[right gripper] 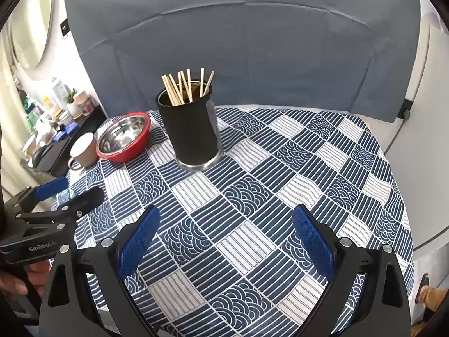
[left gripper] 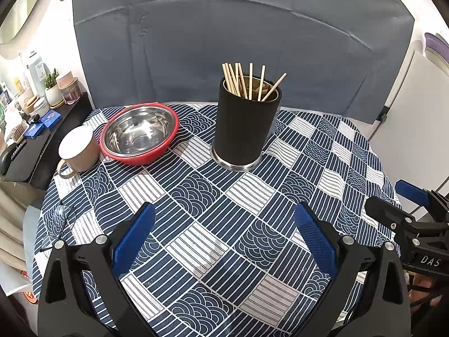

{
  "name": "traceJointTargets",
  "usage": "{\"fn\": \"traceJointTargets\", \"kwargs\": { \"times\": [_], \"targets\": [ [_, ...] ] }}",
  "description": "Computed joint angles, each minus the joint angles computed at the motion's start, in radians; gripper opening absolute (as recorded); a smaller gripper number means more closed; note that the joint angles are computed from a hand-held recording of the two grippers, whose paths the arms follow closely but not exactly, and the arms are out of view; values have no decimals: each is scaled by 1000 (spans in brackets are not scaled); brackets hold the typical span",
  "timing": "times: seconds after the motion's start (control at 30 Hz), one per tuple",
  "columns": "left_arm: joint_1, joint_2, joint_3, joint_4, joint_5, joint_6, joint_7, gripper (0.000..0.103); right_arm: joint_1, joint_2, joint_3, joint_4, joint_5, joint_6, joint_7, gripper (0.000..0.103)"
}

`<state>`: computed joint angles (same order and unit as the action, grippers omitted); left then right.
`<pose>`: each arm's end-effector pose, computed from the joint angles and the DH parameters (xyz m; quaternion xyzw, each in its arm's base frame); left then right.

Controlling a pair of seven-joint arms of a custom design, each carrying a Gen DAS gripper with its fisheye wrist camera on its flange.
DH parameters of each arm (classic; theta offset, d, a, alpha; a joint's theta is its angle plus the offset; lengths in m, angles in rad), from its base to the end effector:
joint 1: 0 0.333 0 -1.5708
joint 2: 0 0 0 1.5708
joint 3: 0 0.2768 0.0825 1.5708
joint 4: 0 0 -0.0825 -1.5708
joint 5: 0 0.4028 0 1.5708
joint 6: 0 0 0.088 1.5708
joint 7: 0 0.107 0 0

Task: Organize utensils

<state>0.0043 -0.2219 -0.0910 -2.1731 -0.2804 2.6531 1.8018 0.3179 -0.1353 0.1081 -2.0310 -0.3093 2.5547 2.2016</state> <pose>0.5586 -0.0435 0.5219 -0.6195 0.7007 -0.2944 0.1962 0.5323 0.2488 0.5361 -0.6638 0.6642 -0.2059 0.2753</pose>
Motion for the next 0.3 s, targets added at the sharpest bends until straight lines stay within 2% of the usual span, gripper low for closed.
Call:
{"fn": "traceJointTargets", "kwargs": {
  "times": [0.3],
  "targets": [
    [10, 1, -10, 0, 48, 21, -38, 97, -3, -1, -3, -3, 8, 8, -5, 91]
  ]
}}
